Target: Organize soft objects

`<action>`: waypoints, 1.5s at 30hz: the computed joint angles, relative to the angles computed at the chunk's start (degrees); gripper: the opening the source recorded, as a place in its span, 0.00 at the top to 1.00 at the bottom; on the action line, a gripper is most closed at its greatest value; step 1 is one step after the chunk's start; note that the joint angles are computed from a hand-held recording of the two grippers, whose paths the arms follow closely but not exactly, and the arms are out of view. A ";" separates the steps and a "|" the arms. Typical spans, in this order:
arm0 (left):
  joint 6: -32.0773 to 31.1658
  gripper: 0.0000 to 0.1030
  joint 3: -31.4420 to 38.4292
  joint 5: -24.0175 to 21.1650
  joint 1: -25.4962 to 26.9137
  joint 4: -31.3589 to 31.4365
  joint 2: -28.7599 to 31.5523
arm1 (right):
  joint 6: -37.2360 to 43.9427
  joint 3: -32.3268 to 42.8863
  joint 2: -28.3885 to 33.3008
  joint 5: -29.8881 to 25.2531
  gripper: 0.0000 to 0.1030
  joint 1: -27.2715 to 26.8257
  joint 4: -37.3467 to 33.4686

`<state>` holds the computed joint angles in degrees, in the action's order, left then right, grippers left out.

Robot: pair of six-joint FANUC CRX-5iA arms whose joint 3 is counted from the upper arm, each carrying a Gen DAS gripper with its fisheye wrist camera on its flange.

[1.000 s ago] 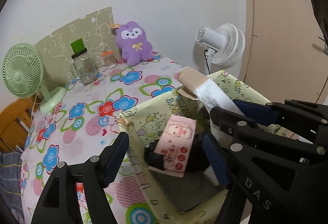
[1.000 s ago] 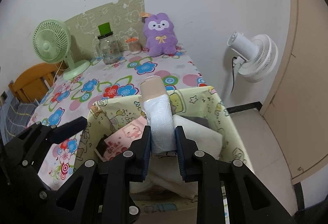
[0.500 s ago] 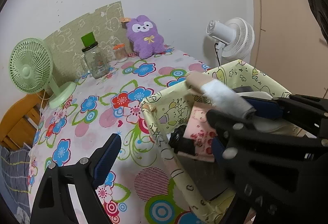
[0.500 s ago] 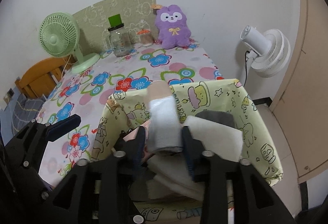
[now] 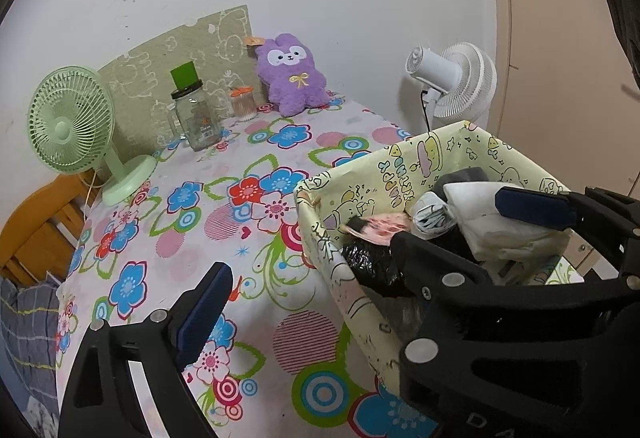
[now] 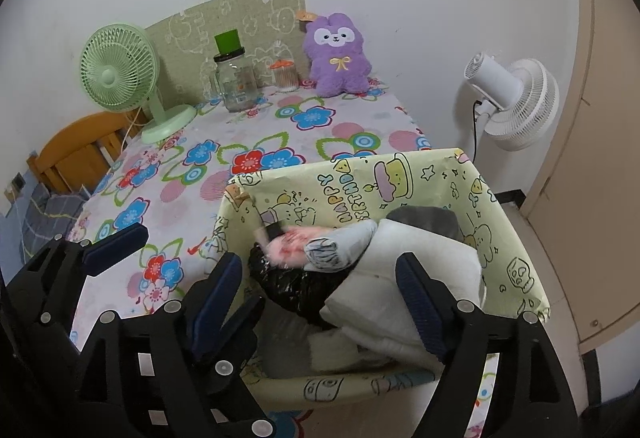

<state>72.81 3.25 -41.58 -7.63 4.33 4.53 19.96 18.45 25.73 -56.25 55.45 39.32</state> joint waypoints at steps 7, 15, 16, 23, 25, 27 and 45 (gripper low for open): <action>-0.77 0.07 -2.42 0.98 1.07 1.60 -2.53 | -2.33 -0.73 -0.78 -0.84 0.19 1.20 1.32; -1.92 0.07 -5.46 2.41 2.91 3.37 -6.01 | -4.03 -1.16 -1.35 -1.56 0.17 3.00 4.37; -1.94 0.07 -5.90 2.66 3.23 3.49 -6.58 | -4.32 -1.17 -1.39 -1.66 0.16 3.23 4.83; -2.75 0.02 -8.96 4.25 6.01 5.62 -10.20 | -6.18 -1.09 -1.51 -2.04 0.14 4.92 7.95; -2.77 0.01 -9.76 4.63 6.77 5.96 -11.21 | -6.07 -0.37 -1.14 -2.50 0.13 5.38 8.25; -2.67 0.01 -10.72 5.05 7.69 6.42 -12.33 | -5.89 0.04 -0.98 -2.46 0.13 5.79 8.64; -1.57 0.00 -17.09 6.93 15.13 9.72 -20.94 | -8.51 -0.47 -1.42 -2.28 0.07 9.26 15.83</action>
